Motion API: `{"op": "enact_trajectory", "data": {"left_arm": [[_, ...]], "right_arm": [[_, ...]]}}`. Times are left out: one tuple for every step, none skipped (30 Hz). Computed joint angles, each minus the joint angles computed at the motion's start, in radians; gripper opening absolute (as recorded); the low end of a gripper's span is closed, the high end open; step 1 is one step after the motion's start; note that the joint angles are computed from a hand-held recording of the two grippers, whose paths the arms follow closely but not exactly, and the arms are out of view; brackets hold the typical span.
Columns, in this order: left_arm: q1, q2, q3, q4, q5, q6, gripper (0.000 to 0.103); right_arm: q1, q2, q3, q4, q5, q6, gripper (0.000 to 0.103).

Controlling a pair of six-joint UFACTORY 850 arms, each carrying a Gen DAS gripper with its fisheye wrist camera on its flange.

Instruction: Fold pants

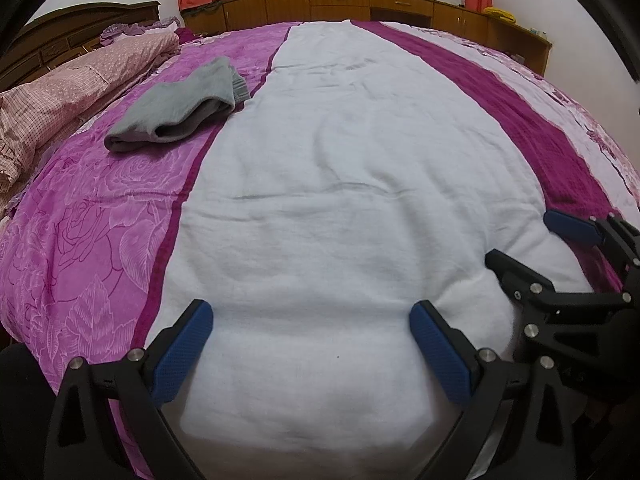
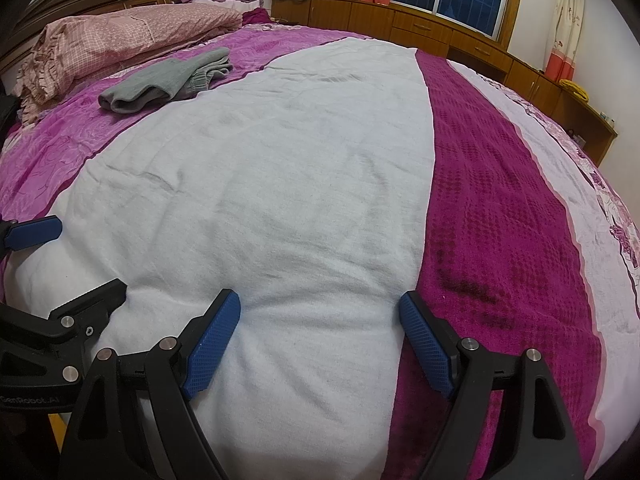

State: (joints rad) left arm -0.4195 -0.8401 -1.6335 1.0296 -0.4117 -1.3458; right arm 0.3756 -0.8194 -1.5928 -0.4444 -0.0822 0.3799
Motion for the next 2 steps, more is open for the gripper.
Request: {"op": "enact_trajectory", "data": {"left_arm": [[0.0, 0.0, 0.002, 0.008, 0.002, -0.007, 0.101], [0.0, 0.0, 0.002, 0.014, 0.004, -0.013, 0.101]], "right_arm": [[0.0, 0.0, 0.0, -0.002, 0.0, 0.002, 0.077], [0.0, 0.0, 0.0, -0.005, 0.0, 0.005, 0.077]]}}
